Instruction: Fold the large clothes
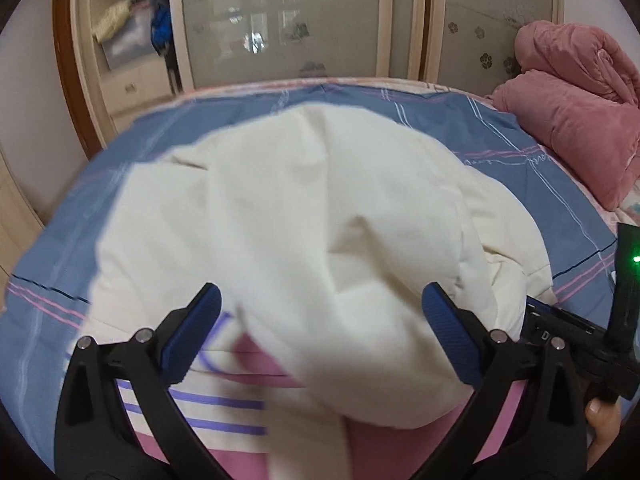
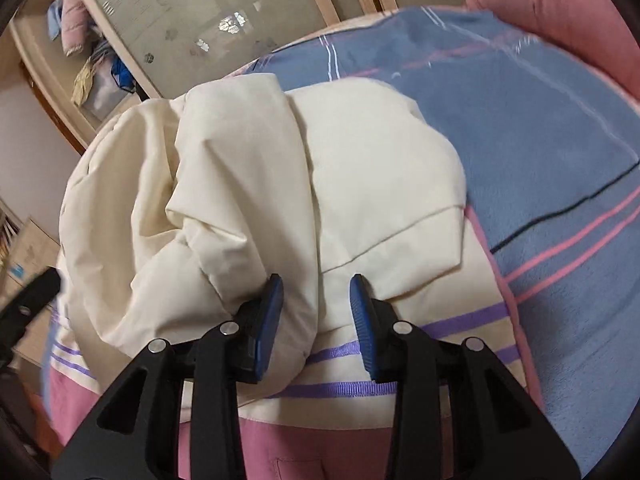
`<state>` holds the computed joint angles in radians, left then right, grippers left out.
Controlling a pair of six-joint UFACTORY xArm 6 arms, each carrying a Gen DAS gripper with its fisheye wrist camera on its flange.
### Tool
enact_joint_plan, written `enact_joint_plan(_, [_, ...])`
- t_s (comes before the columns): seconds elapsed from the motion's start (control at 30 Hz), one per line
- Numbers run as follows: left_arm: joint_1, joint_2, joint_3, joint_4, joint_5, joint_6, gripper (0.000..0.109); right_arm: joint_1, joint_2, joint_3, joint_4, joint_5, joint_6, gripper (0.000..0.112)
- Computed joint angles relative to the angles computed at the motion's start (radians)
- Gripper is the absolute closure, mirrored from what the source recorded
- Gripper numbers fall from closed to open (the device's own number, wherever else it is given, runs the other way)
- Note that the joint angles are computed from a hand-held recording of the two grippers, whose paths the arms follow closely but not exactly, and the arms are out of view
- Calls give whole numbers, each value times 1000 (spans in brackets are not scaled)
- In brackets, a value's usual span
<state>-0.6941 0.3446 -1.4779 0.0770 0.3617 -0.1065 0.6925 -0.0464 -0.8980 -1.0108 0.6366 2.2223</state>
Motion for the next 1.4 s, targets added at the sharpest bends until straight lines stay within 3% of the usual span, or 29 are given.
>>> enact_joint_plan(0.07, [-2, 28, -22, 14, 27, -7, 8, 26, -33, 16, -49, 45, 75, 76])
enact_joint_plan(0.17, [-2, 50, -23, 72, 48, -50, 8, 114, -87, 19, -182, 220, 191, 76])
enact_joint_plan(0.23, [-4, 92, -61, 84, 101, -54, 8, 142, -98, 16, -260, 252, 223, 75])
enact_joint_plan(0.27, [-4, 105, -72, 86, 114, -53, 8, 144, -92, 6, -269, 245, 203, 67])
enact_joint_plan(0.37, [5, 110, -51, 75, 78, -42, 8, 155, -10, -73, -162, 300, 50, 43])
enact_joint_plan(0.4, [6, 109, -49, 66, 74, -37, 8, 150, 8, -90, -113, 312, 10, 41])
enact_joint_plan(0.47, [6, 103, -43, 71, 69, -43, 8, 113, 31, -98, -10, 275, -56, 40])
enact_joint_plan(0.57, [18, 49, 25, 250, -33, -231, 8, 66, 20, -55, 36, 180, -51, 40])
enact_joint_plan(0.63, [36, 9, 76, 336, -155, -325, 8, 68, 39, -70, 58, 195, -77, 40])
enact_joint_plan(0.7, [37, 15, 54, 318, -174, -312, 8, 79, 66, -105, 81, 238, -114, 40])
enact_joint_plan(0.8, [24, 81, -61, 240, -94, -245, 8, 86, 74, -117, 85, 251, -111, 40])
enact_joint_plan(0.87, [15, 141, -148, 110, -28, -158, 8, 84, 45, -88, 60, 232, -58, 40])
enact_joint_plan(0.97, [13, 252, -309, -13, 149, -93, 8, 152, -11, -66, -37, 351, 86, 40])
enact_joint_plan(1.03, [16, 284, -334, -24, 169, -84, 8, 210, -27, -77, -121, 457, 120, 40])
enact_joint_plan(1.1, [14, 287, -318, 15, 147, -88, 8, 210, -26, -78, -153, 427, 116, 40])
enact_joint_plan(1.23, [11, 285, -304, 63, 140, -96, 8, 96, 41, -77, 16, 191, -9, 40])
enact_joint_plan(1.4, [-4, 259, -275, 182, 136, -191, 8, 37, 36, -34, 29, 70, 9, 35])
